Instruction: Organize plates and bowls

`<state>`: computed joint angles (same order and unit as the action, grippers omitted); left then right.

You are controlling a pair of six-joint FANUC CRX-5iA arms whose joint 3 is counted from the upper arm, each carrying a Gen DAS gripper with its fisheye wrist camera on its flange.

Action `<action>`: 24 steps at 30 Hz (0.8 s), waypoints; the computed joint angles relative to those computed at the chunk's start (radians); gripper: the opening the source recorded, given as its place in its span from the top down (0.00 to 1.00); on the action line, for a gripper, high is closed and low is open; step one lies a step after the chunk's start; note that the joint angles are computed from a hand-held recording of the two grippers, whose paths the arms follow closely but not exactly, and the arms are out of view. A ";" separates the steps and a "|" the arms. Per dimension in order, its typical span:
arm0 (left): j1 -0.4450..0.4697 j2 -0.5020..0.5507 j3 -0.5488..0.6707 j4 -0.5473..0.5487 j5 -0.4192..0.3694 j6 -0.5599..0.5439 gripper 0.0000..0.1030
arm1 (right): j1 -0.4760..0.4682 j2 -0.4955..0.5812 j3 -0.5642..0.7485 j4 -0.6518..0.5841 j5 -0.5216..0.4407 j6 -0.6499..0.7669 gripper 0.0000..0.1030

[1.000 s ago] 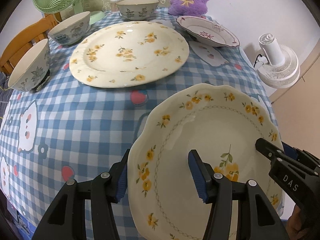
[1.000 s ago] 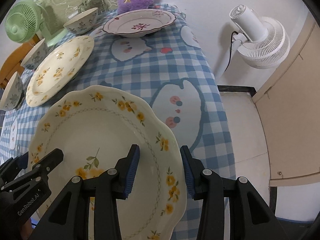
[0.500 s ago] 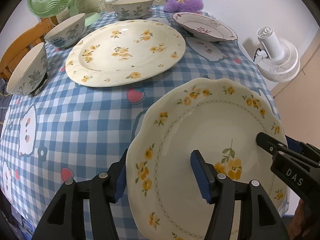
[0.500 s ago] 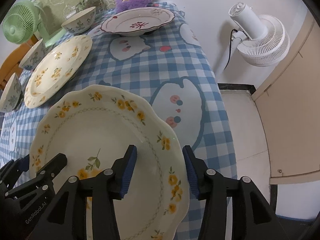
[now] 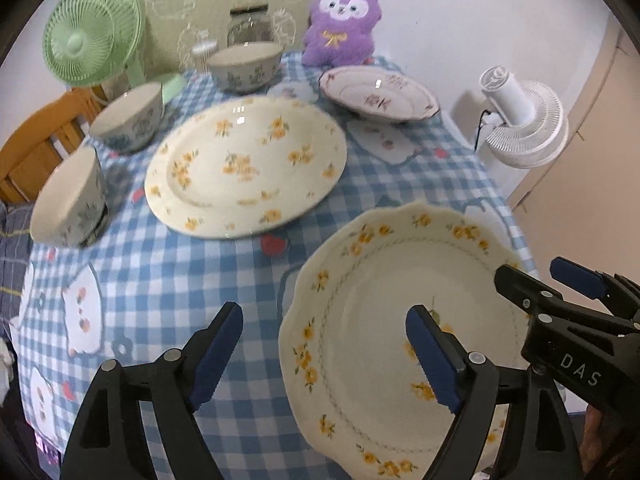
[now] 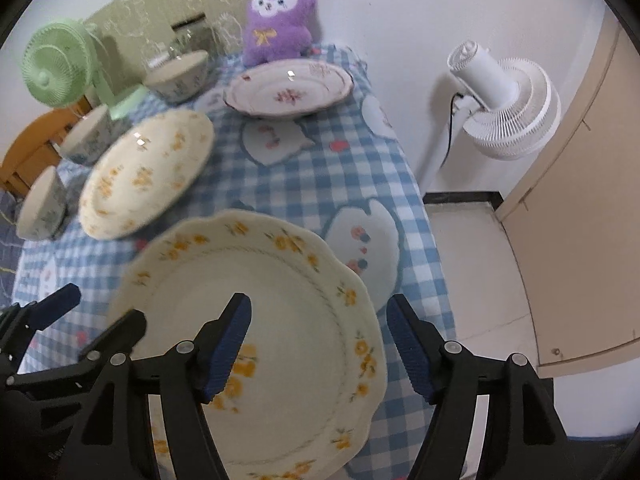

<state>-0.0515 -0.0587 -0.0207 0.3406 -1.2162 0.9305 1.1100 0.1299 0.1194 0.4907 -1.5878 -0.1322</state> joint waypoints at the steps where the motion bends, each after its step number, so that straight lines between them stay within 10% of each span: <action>1: 0.005 -0.004 0.002 0.004 0.001 -0.003 0.17 | 0.002 0.012 0.021 0.007 -0.019 0.002 0.29; 24: 0.197 -0.009 0.102 0.137 -0.066 -0.143 0.17 | 0.060 0.259 0.429 0.173 -0.210 0.036 0.25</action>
<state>0.1459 -0.0673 0.0809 0.4779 -1.2818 0.7877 1.1697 0.3889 0.5485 0.6639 -1.7980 -0.0961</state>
